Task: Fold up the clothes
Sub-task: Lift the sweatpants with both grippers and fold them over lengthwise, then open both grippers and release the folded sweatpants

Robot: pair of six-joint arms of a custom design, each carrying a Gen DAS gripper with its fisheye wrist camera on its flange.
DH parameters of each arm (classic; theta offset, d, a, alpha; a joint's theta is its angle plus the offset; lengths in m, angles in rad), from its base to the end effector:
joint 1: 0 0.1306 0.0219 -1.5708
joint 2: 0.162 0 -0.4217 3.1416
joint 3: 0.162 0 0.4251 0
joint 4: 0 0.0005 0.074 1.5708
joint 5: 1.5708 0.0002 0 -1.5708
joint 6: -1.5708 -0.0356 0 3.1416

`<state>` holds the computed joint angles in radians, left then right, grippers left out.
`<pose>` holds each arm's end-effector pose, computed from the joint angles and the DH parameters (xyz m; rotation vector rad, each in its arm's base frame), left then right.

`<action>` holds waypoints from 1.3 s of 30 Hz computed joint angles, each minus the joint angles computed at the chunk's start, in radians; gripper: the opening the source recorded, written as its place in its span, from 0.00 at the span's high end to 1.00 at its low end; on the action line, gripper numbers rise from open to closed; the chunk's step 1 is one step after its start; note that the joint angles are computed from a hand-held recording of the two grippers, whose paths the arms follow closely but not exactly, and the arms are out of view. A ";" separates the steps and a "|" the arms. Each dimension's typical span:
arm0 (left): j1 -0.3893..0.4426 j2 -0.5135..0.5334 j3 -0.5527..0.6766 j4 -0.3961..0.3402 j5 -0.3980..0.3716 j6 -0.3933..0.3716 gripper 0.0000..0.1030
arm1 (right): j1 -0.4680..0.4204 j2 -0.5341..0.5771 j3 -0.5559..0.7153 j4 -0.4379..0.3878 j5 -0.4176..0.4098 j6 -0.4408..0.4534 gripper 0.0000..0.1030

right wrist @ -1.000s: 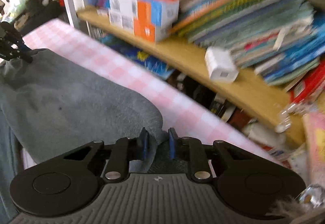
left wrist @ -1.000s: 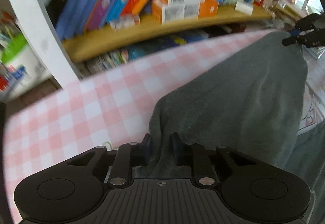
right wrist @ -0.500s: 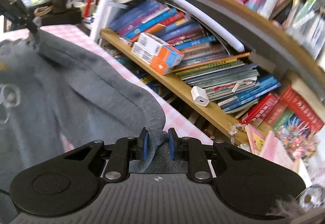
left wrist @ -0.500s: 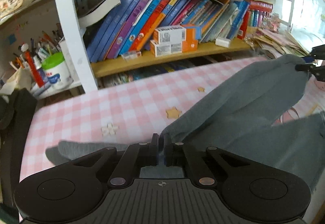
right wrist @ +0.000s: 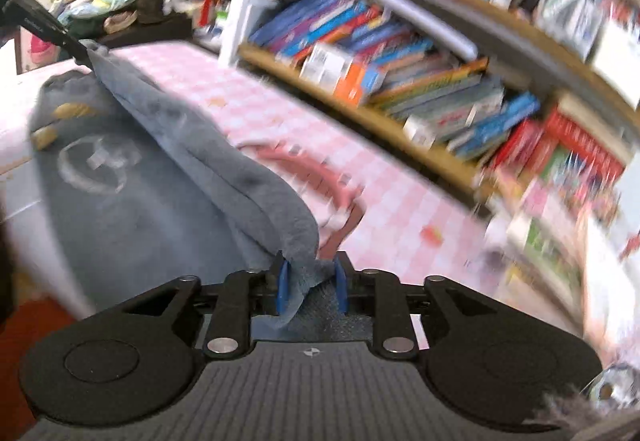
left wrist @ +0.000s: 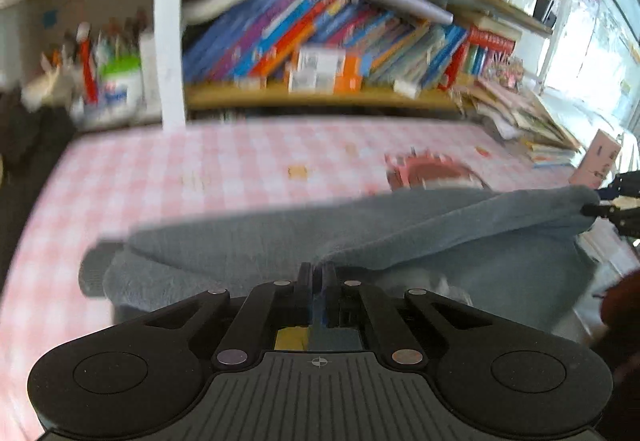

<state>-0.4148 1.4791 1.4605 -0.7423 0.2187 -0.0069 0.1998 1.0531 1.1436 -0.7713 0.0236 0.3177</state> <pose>0.5048 -0.2313 0.4682 0.6004 2.2764 -0.4570 0.3761 0.0748 0.4952 -0.5642 2.1811 -0.0899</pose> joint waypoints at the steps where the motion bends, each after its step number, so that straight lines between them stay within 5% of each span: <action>1: 0.001 -0.014 -0.025 -0.004 0.002 0.021 0.98 | 0.005 -0.011 -0.003 -0.046 -0.007 -0.014 0.74; 6: 0.012 -0.073 -0.132 -0.023 0.008 0.140 0.98 | 0.005 -0.030 -0.002 -0.229 -0.069 -0.090 0.65; 9: 0.026 -0.101 -0.172 -0.005 0.004 0.236 0.92 | -0.031 -0.033 0.008 -0.303 -0.115 -0.212 0.51; 12: 0.044 -0.133 -0.213 0.042 -0.009 0.353 0.70 | -0.110 -0.036 0.015 -0.352 -0.241 -0.432 0.42; 15: 0.061 -0.167 -0.266 0.153 -0.029 0.523 0.54 | -0.179 -0.042 -0.005 -0.331 -0.359 -0.686 0.41; 19: 0.076 -0.174 -0.298 0.237 -0.040 0.706 0.54 | -0.202 -0.025 -0.024 -0.289 -0.405 -0.931 0.47; 25: 0.086 -0.165 -0.291 0.239 -0.098 0.882 0.54 | -0.175 -0.019 -0.070 -0.201 -0.398 -1.172 0.60; 31: 0.096 -0.123 -0.283 0.273 -0.121 1.065 0.54 | -0.187 -0.017 -0.102 -0.139 -0.394 -1.277 0.73; 34: 0.093 -0.085 -0.255 0.285 -0.113 1.084 0.54 | -0.190 -0.010 -0.102 -0.128 -0.396 -1.288 0.79; 39: 0.089 -0.006 -0.163 0.173 -0.170 1.127 0.61 | -0.194 -0.010 -0.099 -0.113 -0.384 -1.273 0.86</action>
<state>-0.3257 1.4732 1.2976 -0.5693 0.0487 1.1206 0.0055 1.0431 1.0445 -0.8841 -0.3606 -0.9554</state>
